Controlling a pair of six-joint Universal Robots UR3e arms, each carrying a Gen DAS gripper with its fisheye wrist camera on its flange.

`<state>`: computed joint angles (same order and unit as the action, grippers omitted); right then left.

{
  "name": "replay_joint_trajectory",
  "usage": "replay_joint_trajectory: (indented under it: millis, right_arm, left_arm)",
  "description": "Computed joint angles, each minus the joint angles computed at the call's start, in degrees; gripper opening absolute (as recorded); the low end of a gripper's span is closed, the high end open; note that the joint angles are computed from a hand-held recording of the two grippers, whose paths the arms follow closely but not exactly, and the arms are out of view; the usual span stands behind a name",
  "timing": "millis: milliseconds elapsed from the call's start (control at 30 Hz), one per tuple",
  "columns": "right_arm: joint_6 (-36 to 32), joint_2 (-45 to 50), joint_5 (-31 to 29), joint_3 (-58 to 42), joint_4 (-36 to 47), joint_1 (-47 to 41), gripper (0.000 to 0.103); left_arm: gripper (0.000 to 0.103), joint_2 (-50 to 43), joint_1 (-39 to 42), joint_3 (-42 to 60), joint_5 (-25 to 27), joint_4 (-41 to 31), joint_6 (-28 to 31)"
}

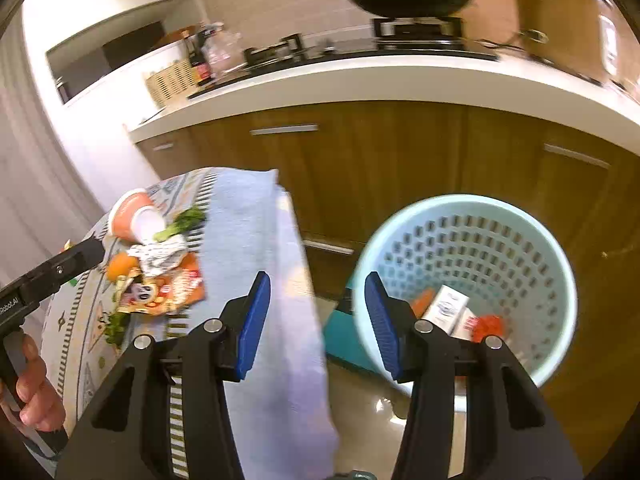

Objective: Collect trash
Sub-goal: 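Move both open tools back over the table toward the green vegetable stalk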

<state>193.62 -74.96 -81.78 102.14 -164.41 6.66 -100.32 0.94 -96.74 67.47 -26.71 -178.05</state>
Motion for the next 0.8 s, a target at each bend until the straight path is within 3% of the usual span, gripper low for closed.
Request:
replay_joint_trajectory:
  millis: [367, 533, 800]
  right_arm:
    - [-0.17, 12.39, 0.45, -19.34, 7.00, 7.52, 0.046]
    - [-0.58, 16.68, 0.92, -26.10, 9.77, 9.48, 0.046]
    - [-1.09, 22.89, 2.01, -36.81, 14.45, 11.73, 0.048]
  left_arm:
    - [0.045, 5.93, 13.53, -10.09, -3.23, -5.09, 6.46]
    - [0.044, 2.60, 12.70, -8.75, -2.30, -7.12, 7.81]
    - [0.041, -4.24, 8.50, -4.35, 3.88, -5.66, 5.89]
